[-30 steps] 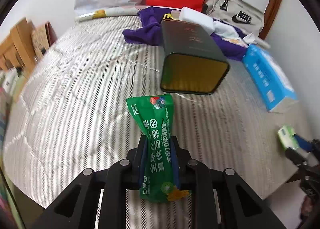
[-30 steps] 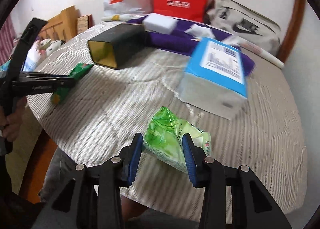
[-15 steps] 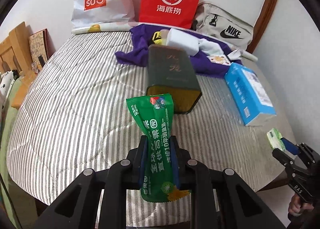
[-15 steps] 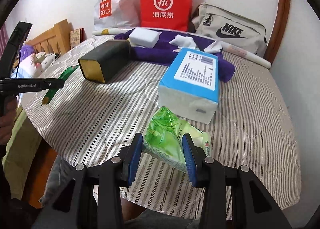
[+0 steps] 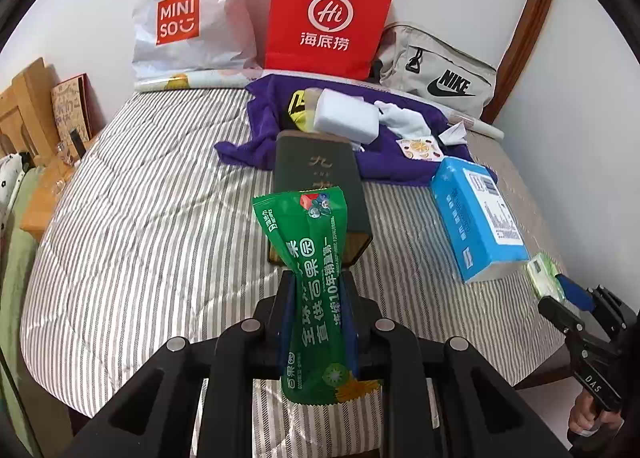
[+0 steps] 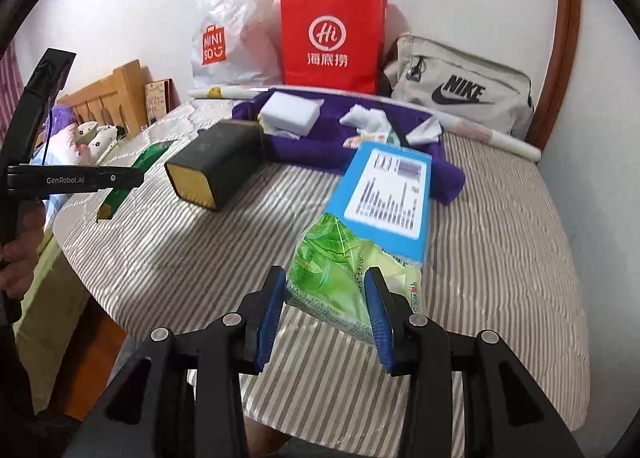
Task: Organize soft objects
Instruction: 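Carry the snack packet with the left gripper while the right carries the tissue pack to the towel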
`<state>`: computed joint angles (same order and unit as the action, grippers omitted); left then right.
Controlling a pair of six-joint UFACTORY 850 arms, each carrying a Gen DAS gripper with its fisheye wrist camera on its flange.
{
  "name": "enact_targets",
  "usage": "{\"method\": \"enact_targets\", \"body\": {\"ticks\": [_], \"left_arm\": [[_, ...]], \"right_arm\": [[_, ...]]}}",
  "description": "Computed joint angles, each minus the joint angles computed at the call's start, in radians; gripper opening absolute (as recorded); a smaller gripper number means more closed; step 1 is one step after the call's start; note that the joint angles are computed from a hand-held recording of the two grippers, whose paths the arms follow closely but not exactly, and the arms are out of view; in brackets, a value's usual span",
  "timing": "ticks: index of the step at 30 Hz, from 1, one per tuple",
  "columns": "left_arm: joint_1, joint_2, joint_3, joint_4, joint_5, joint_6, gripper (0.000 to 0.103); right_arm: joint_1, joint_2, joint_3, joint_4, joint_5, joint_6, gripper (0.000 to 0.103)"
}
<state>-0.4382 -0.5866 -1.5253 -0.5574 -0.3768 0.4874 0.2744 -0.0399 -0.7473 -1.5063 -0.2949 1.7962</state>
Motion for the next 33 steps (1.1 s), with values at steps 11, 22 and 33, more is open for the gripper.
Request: {"method": "enact_targets", "body": {"ticks": [11,22,33], "left_arm": [[0.000,-0.049,-0.116,0.022,-0.052,-0.046,0.020],[-0.006,-0.155,-0.299,0.089,-0.120,-0.141,0.020],[-0.012,-0.300,-0.547,0.151,-0.206,-0.221,0.020]], "right_arm": [[-0.022,-0.014,-0.070,-0.009,-0.005,-0.043,0.041],[-0.064,-0.099,-0.184,-0.053,0.036,-0.058,0.041],[-0.123,-0.190,-0.304,-0.048,0.078,-0.115,0.041]]}}
